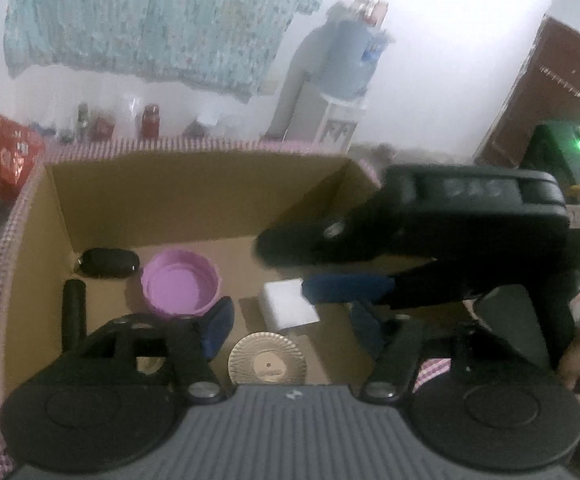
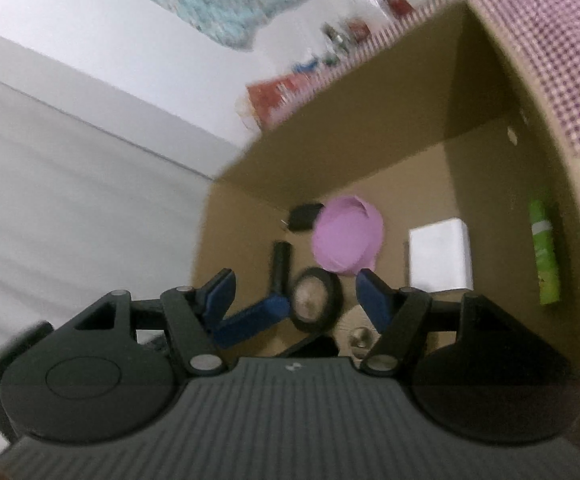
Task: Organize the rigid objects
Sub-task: 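Carry the gold-lidded jar with the right gripper into the box and release, then move the right gripper back from the box to the green dropper bottle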
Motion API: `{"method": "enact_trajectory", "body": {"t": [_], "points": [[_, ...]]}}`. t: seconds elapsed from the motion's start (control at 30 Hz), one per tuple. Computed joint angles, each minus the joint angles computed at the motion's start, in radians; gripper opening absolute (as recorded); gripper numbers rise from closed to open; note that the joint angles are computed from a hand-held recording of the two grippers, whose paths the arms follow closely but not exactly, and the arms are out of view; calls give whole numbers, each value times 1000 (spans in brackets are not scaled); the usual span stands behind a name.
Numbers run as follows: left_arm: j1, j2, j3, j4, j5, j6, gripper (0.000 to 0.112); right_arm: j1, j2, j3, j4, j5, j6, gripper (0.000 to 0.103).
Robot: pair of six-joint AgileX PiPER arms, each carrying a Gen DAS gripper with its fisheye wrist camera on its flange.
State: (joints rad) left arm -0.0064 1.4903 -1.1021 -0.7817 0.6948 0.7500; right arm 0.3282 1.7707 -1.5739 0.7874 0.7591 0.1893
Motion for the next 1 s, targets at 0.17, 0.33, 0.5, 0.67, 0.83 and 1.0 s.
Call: {"method": "enact_trajectory", "body": {"t": [0.17, 0.33, 0.5, 0.67, 0.83, 1.0], "points": [[97, -170, 96, -136, 59, 155, 82, -2, -205, 183, 79, -118, -80, 72], [263, -336, 226, -275, 177, 364, 92, 63, -449, 414, 66, -280, -88, 81], [431, -416, 348, -300, 321, 460, 93, 191, -583, 600, -99, -414, 118, 82], [484, -451, 491, -316, 318, 569, 93, 337, -520, 609, -449, -458, 470, 82], [396, -466, 632, -377, 123, 728, 92, 476, -362, 467, -811, -395, 753, 82], [295, -433, 723, -571, -61, 948, 81, 603, -211, 285, -1128, -242, 926, 79]]}}
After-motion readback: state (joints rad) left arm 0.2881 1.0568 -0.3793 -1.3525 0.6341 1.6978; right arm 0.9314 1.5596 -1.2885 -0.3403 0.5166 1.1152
